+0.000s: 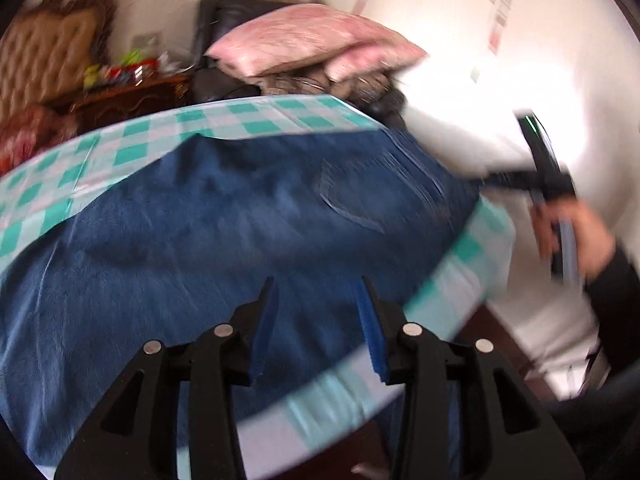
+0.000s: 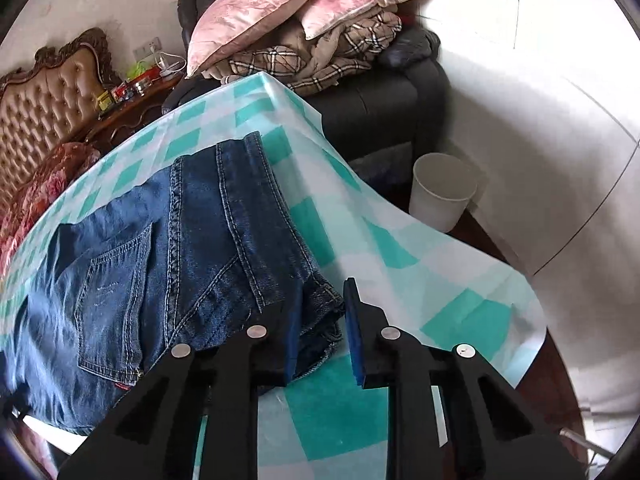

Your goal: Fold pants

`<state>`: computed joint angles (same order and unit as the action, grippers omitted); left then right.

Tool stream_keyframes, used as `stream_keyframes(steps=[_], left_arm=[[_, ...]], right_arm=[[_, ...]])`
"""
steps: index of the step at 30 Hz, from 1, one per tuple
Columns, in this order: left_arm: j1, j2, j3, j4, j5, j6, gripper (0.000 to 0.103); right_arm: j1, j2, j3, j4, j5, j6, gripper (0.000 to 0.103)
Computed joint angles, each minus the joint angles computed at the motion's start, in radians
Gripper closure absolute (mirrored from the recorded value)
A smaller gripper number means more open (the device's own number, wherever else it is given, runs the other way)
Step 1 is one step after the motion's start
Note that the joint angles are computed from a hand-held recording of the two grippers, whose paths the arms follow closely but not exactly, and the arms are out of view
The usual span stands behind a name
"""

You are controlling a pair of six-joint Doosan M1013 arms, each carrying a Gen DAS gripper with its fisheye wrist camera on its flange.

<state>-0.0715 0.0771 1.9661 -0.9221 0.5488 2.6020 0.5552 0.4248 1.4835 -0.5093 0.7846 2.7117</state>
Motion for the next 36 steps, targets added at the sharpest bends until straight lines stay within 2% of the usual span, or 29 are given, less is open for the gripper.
stream_keyframes(steps=[5,7,8,9,10,11,14,17,21,23,25,29,30,31,32,33,34,35,36], left_arm=[[-0.072,-0.006,0.045,0.105,-0.099,0.052,0.06],[-0.096,0.001,0.057,0.152,-0.154,0.052,0.069],[-0.105,0.007,0.056,0.192,-0.172,0.026,0.078],[-0.106,0.011,0.058,0.18,-0.185,0.039,0.082],[-0.1,0.013,0.056,0.142,-0.177,0.064,0.085],[-0.098,0.013,0.054,0.131,-0.169,0.077,0.093],[-0.106,-0.007,0.064,0.149,-0.194,0.095,0.103],[-0.089,-0.03,0.066,0.108,-0.165,0.147,0.103],[-0.097,-0.021,0.064,0.179,-0.161,0.098,0.103],[-0.102,-0.033,0.073,0.154,-0.185,0.125,0.103],[-0.092,-0.044,0.077,0.112,-0.176,0.163,0.103],[-0.092,-0.017,0.067,0.214,-0.138,0.084,0.101],[-0.091,-0.017,0.069,0.211,-0.132,0.083,0.097],[-0.079,-0.021,0.069,0.164,-0.106,0.11,0.096],[-0.058,-0.027,0.069,0.088,-0.068,0.159,0.093],[-0.036,-0.033,0.07,0.019,-0.04,0.192,0.086],[-0.013,-0.043,0.075,-0.032,-0.04,0.193,0.079],[0.011,-0.05,0.08,-0.074,-0.05,0.184,0.07],[0.036,-0.053,0.081,-0.11,-0.052,0.171,0.07]], right_arm=[[0.01,-0.005,-0.006,-0.038,0.015,0.024,0.086],[0.012,-0.008,-0.007,-0.043,0.017,0.027,0.086],[0.013,-0.011,-0.008,-0.041,0.019,0.028,0.086],[0.012,-0.011,-0.01,-0.036,0.02,0.025,0.086],[0.012,-0.012,-0.01,-0.033,0.02,0.024,0.087],[0.012,-0.013,-0.01,-0.031,0.022,0.023,0.087],[0.01,-0.02,-0.013,-0.002,0.034,0.019,0.087],[0.016,-0.033,-0.009,-0.018,0.046,0.031,0.088],[0.006,-0.025,0.002,0.024,0.051,0.008,0.088],[0.006,-0.024,0.012,0.018,0.047,0.017,0.088],[0.008,-0.027,0.021,0.011,0.04,0.024,0.088],[0.022,-0.004,-0.004,-0.027,0.107,0.012,0.087],[0.029,0.003,-0.015,-0.051,0.144,0.032,0.081],[0.032,0.002,-0.017,-0.063,0.161,0.048,0.064],[0.039,0.002,-0.022,-0.087,0.191,0.078,0.053],[0.055,0.003,-0.031,-0.156,0.251,0.145,0.034],[0.066,-0.001,-0.029,-0.199,0.265,0.178,0.025],[0.082,-0.008,-0.025,-0.261,0.263,0.213,0.025],[0.093,-0.013,-0.023,-0.291,0.253,0.221,0.023]])
